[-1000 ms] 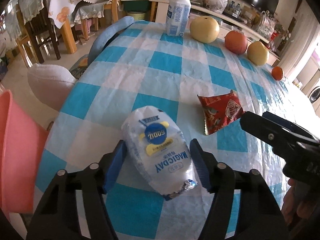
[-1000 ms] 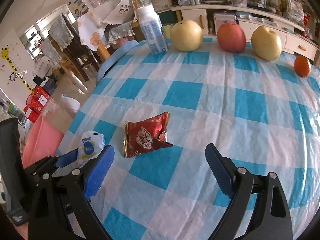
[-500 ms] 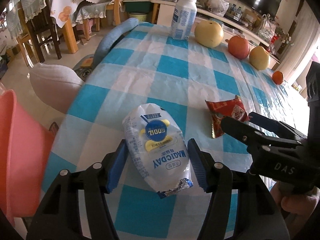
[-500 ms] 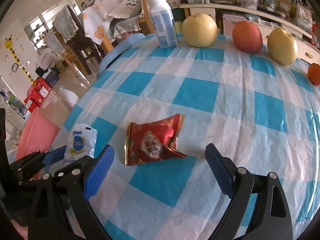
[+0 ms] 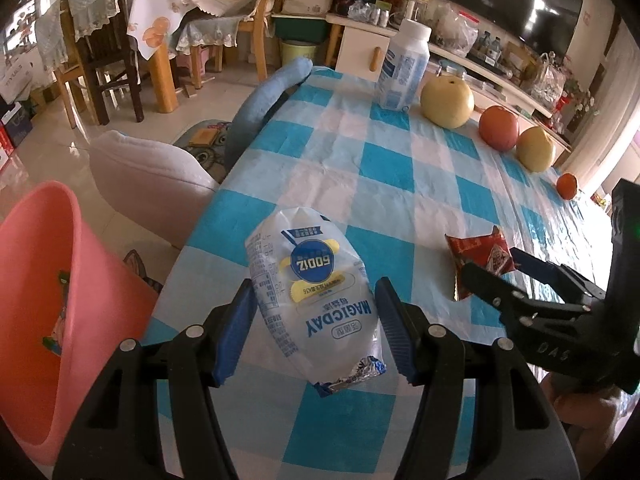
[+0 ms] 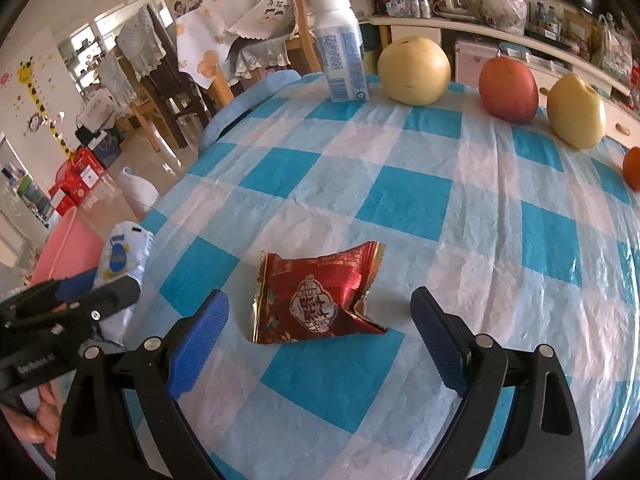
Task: Collect trash
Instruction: 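Grasp the red snack bag with the right tool while the left tool holds the bread bag, then drop the bread bag into the pink bucket with the left tool while the right tool drops the red bag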
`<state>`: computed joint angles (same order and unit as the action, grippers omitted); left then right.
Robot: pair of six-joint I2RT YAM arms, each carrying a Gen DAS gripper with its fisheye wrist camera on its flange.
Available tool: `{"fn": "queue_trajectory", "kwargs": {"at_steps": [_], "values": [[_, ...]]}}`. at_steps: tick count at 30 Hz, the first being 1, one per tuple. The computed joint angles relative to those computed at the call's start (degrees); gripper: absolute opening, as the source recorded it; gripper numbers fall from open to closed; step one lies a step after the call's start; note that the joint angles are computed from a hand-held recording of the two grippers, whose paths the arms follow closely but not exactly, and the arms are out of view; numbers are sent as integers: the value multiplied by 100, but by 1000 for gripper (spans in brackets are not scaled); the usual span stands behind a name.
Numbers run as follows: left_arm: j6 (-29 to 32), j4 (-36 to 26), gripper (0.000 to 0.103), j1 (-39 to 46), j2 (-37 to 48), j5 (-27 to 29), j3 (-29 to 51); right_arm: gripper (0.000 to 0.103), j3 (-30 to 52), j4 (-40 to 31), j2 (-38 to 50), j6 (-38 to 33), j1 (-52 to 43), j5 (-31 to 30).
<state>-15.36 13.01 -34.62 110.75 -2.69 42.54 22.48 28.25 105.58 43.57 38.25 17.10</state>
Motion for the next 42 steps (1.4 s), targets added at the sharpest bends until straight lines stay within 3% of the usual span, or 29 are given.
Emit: {"fn": "queue_trajectory", "kwargs": {"at_steps": [7, 14, 24, 26, 42], "values": [[29, 79, 62, 15, -53, 63, -51, 91, 319, -417, 201, -183, 174, 358], [30, 88, 62, 16, -62, 75, -56, 72, 492, -755, 271, -247, 263, 654], [65, 159, 62, 86, -201, 199, -188, 57, 436, -827, 176, -336, 366, 837], [56, 160, 62, 86, -198, 197, -190, 49, 388, -850, 92, -299, 392, 921], [201, 214, 62, 220, -456, 369, -350, 45, 289, -1271, -331, -163, 667, 1328]]}}
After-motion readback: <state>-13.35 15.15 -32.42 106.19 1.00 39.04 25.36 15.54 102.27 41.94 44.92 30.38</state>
